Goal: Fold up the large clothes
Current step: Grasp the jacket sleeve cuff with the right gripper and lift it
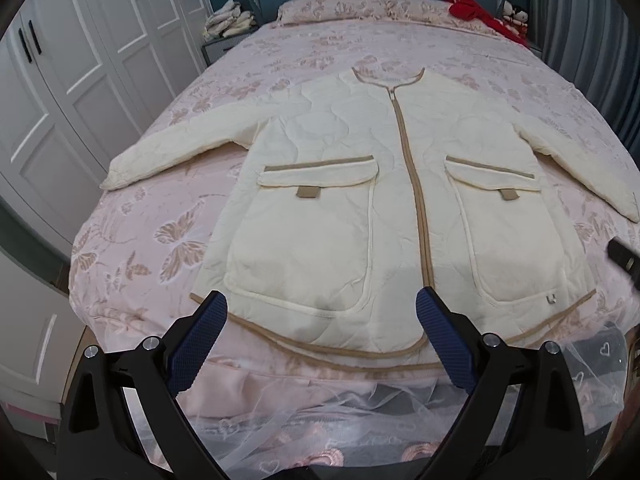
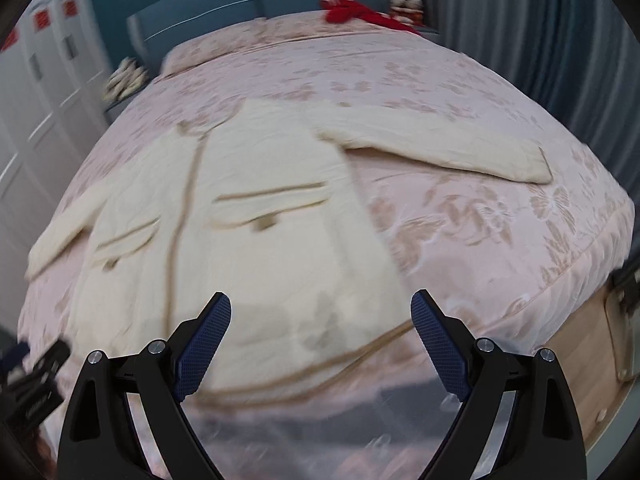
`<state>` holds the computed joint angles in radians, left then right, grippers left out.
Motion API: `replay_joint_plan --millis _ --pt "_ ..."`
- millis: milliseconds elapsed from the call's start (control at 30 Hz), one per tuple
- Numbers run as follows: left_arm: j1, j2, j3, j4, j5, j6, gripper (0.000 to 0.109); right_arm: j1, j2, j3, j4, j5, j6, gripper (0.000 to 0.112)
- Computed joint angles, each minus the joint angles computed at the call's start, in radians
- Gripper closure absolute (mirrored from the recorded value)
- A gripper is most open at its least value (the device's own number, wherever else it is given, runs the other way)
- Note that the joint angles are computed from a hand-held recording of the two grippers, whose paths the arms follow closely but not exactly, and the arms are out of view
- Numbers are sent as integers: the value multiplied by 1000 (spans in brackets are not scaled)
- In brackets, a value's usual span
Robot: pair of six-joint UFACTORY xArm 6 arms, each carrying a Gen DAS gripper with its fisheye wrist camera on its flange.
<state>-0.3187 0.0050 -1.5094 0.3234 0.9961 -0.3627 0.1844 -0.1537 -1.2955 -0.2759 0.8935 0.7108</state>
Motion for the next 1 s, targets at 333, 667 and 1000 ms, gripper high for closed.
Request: replay_joint_plan --millis 333,667,1000 --pt "10 144 -125 -21 -17 0 15 -368 181 -58 281 -186 -76 23" --pt "20 322 -325 -61 72 41 15 -584 453 -295 207 -207 79 29" --pt "41 407 -399 -14 83 29 15 -652 609 -444 305 -145 65 79"
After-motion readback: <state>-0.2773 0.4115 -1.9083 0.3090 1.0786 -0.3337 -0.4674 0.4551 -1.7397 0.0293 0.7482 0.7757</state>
